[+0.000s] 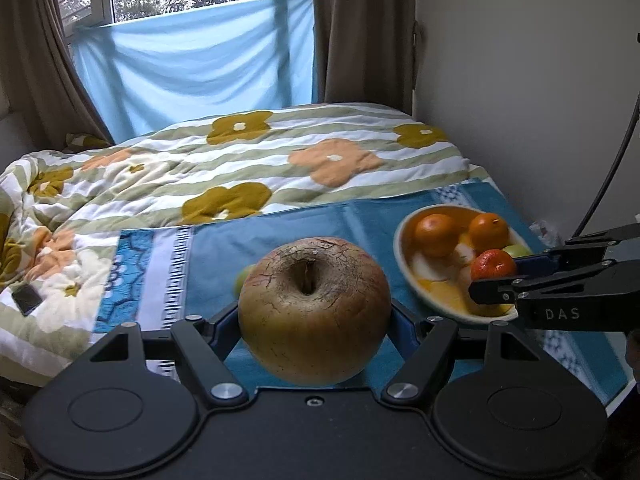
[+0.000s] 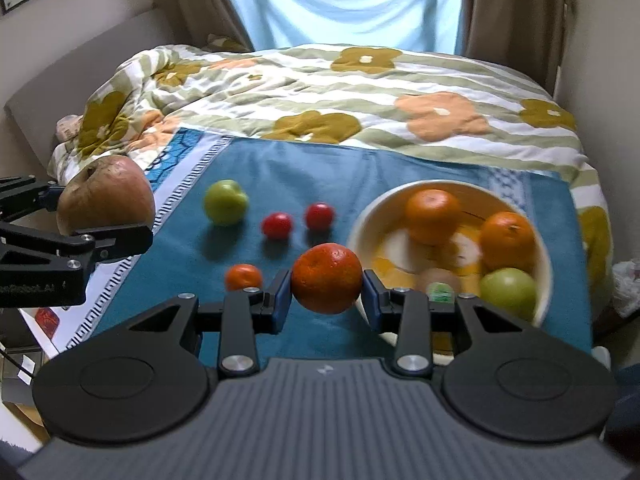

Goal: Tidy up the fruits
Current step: 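Carry the brown apple and tangerine over the duck bowl with both grippers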

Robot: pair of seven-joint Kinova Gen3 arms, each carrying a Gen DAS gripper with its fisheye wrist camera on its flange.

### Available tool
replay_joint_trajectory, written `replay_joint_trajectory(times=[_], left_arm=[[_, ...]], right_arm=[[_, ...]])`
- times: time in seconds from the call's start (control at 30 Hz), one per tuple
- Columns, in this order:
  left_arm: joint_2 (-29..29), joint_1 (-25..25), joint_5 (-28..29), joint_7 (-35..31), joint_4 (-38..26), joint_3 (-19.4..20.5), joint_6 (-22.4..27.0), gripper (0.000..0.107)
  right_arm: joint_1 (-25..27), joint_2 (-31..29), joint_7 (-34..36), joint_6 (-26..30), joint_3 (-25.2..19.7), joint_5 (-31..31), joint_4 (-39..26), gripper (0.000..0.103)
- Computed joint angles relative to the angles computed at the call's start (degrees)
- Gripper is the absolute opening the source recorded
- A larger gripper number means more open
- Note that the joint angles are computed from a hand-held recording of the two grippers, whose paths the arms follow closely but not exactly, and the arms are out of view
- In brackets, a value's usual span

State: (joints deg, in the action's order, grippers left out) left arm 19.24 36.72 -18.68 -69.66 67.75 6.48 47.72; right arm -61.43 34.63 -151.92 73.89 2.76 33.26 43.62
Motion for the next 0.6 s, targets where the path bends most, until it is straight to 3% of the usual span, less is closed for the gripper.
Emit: replay_joint_trajectory(times=[0.2,0.6], left_arm=[[4.64,4.01,-1.28,2.18,-6.28,-0.32,3.22,0.078],[15.9,9.71,-0.26,2.08,-20.73,-2.94,7.98,0.078]], right_arm=[[2.1,-6.92,-3.29,-5.2,-1.14,1.91,12.4,0.052],[10.51,-14.58,-3.71,-12.65,-6.0,3.33,26.58,0.052]])
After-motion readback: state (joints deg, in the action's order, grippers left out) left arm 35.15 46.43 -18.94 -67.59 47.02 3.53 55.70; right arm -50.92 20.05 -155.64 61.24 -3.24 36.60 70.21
